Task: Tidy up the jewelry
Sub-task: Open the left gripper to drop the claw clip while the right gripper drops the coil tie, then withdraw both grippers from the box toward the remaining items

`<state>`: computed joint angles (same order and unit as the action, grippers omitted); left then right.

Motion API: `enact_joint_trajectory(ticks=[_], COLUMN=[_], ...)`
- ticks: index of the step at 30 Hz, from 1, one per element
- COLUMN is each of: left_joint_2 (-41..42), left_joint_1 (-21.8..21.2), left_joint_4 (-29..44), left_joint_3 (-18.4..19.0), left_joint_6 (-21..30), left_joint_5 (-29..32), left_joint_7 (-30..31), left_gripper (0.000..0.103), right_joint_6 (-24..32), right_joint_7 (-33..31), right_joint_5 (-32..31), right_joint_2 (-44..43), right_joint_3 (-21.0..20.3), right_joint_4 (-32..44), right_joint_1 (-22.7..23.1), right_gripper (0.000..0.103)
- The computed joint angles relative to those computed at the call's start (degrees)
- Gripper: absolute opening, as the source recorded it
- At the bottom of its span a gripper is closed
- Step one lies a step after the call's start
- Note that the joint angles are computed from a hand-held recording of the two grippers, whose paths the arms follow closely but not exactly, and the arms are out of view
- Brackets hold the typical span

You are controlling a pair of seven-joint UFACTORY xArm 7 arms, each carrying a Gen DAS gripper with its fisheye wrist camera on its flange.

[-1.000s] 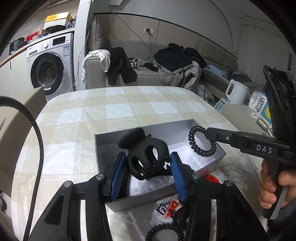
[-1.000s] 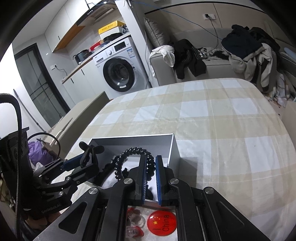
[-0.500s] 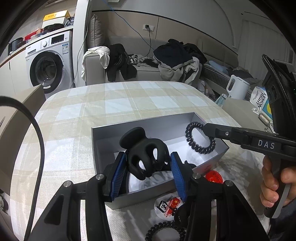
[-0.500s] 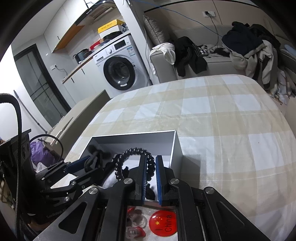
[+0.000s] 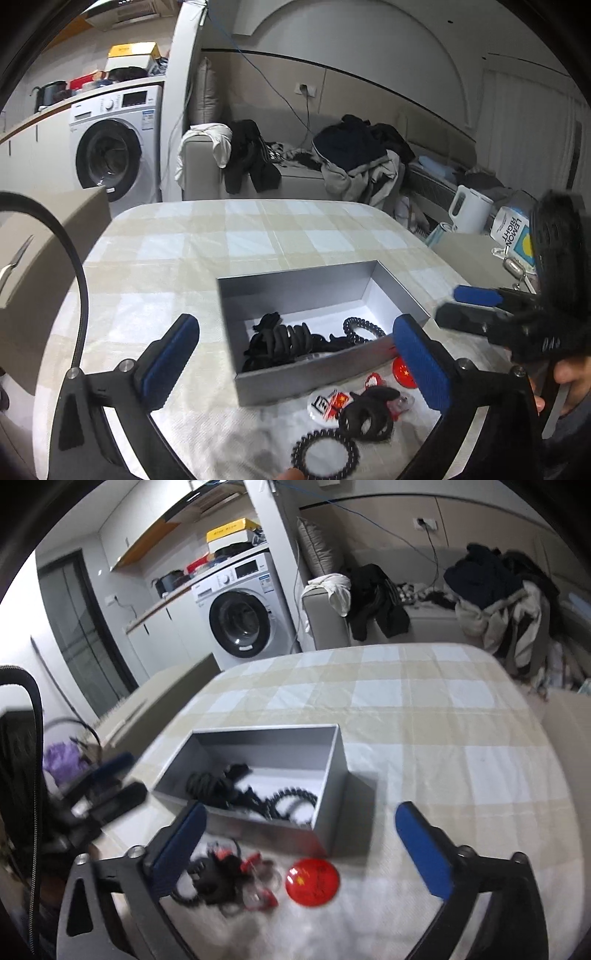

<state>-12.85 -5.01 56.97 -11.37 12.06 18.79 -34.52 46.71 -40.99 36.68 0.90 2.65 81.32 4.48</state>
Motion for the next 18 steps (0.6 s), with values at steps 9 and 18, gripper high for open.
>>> enact_joint_trajectory(ticks=[9, 18], left_joint_2=[-4.10, -4.70], left_joint_1=[-2.06, -2.50], left_joint_4=[-5.24, -6.27], left_joint_3=[1.48, 0.98], left_joint_6=[-1.82, -1.10], left_joint_5=[-4.70, -7.82], left_joint_7=[1.13, 4.69], left_gripper=[0.102, 0.102], right_joint_6=[-4.84, -7.28], right_joint_7=[-2.05, -2.57], right_joint_5=[-1.91, 0.76], right_joint_2=[-7.74, -9.45], right_joint_3=[-1.20, -2.83], right_joint_4=[-9.24, -10.98], right_joint_1=[1.92, 2.98], right_gripper=[0.103, 0.103])
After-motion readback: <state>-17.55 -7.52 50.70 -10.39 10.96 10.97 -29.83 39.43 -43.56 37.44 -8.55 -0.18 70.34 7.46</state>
